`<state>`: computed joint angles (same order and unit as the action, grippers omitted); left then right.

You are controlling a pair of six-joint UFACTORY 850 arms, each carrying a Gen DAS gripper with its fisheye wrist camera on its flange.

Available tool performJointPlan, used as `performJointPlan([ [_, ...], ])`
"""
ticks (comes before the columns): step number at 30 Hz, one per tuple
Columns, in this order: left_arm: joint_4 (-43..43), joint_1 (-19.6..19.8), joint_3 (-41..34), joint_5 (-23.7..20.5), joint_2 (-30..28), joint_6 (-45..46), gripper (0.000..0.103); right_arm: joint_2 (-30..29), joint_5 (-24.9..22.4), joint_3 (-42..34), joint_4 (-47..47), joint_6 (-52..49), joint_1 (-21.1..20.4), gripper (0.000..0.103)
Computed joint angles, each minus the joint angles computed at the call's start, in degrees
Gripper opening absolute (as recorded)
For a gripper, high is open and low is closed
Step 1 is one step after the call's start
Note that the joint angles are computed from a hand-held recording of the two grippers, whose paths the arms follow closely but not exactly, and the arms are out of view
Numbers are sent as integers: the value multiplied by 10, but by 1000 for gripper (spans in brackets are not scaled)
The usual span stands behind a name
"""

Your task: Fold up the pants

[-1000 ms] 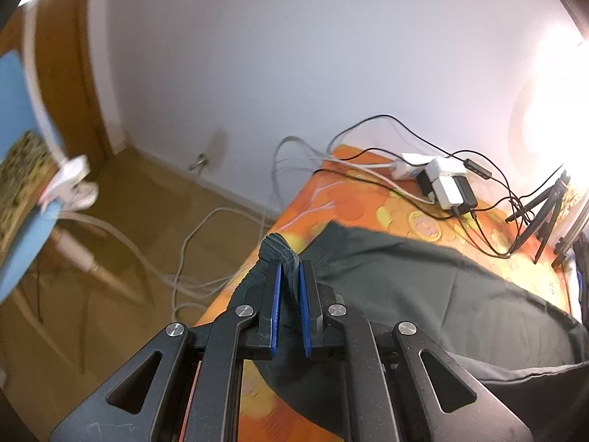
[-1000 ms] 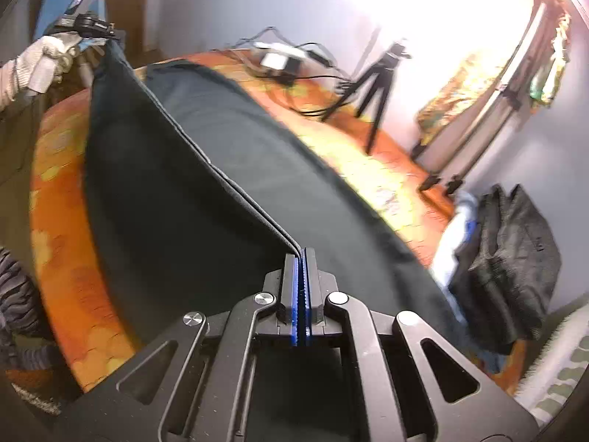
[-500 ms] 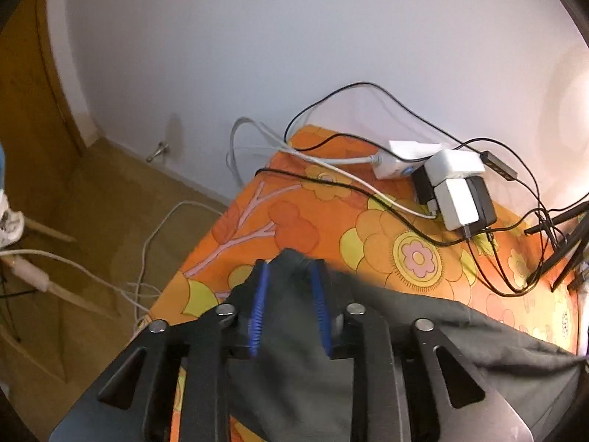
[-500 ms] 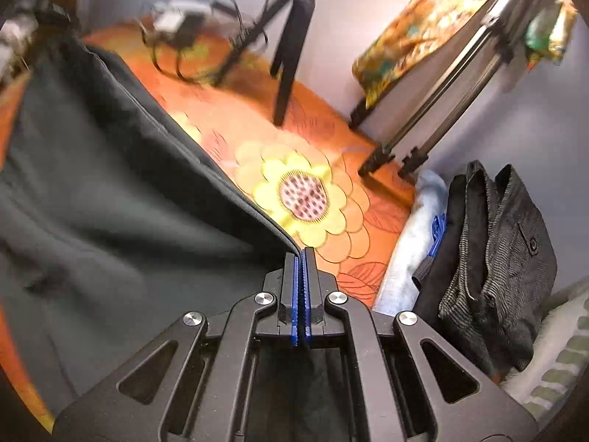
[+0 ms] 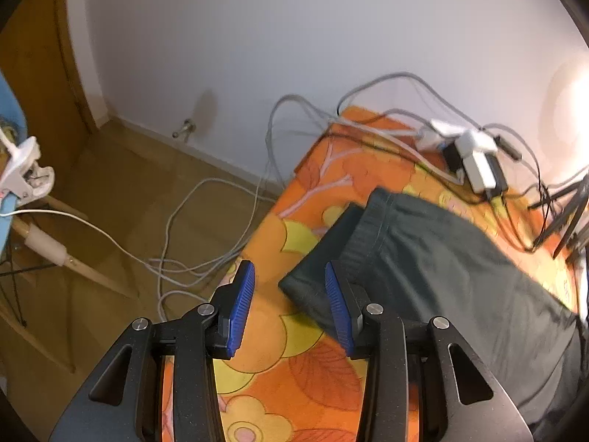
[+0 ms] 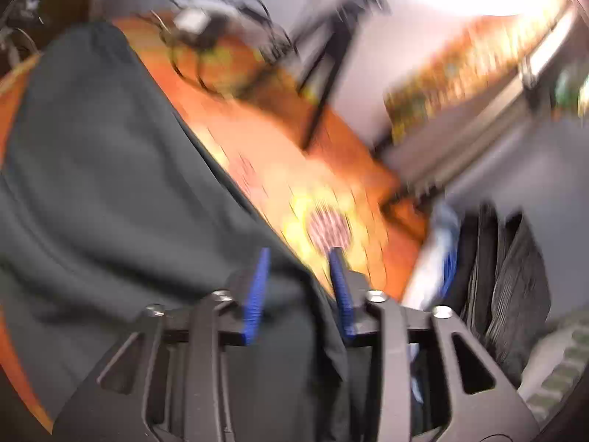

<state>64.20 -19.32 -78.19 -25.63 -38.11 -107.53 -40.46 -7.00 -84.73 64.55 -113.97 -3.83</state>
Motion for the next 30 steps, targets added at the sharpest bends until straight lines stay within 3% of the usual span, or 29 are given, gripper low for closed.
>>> performJointPlan([
  [2,-1,3,0,7,-7,11,38,16,-29,11,44,-46,15,39],
  [5,-8,9,-8,16,-22,26,38,28,-84,13,21,-20,50,39],
  [8,-30,16,-19,24,-38,40,38,12,-158,-19,-41,77,90,39],
  [11,-10,15,-20,23,-44,17,38,-8,-213,-41,-35,92,141,39],
  [13,9,13,-17,26,-43,3,29,-22,-225,-51,-35,96,172,39],
  [14,22,14,-15,35,-41,-6,13,-30,-226,-58,-33,102,187,39],
  [15,29,12,-16,26,-41,-8,10,-45,-236,-75,-46,128,201,39],
  [20,93,17,4,32,-29,-78,5,-111,-260,-145,-113,236,245,39],
  [26,132,21,28,41,-14,-123,5,-148,-187,-175,-196,319,280,38],
  [29,144,24,38,59,-5,-142,6,-177,-198,-218,-261,411,282,7],
  [30,155,25,43,63,-1,-154,6,-187,-217,-236,-256,428,278,6],
])
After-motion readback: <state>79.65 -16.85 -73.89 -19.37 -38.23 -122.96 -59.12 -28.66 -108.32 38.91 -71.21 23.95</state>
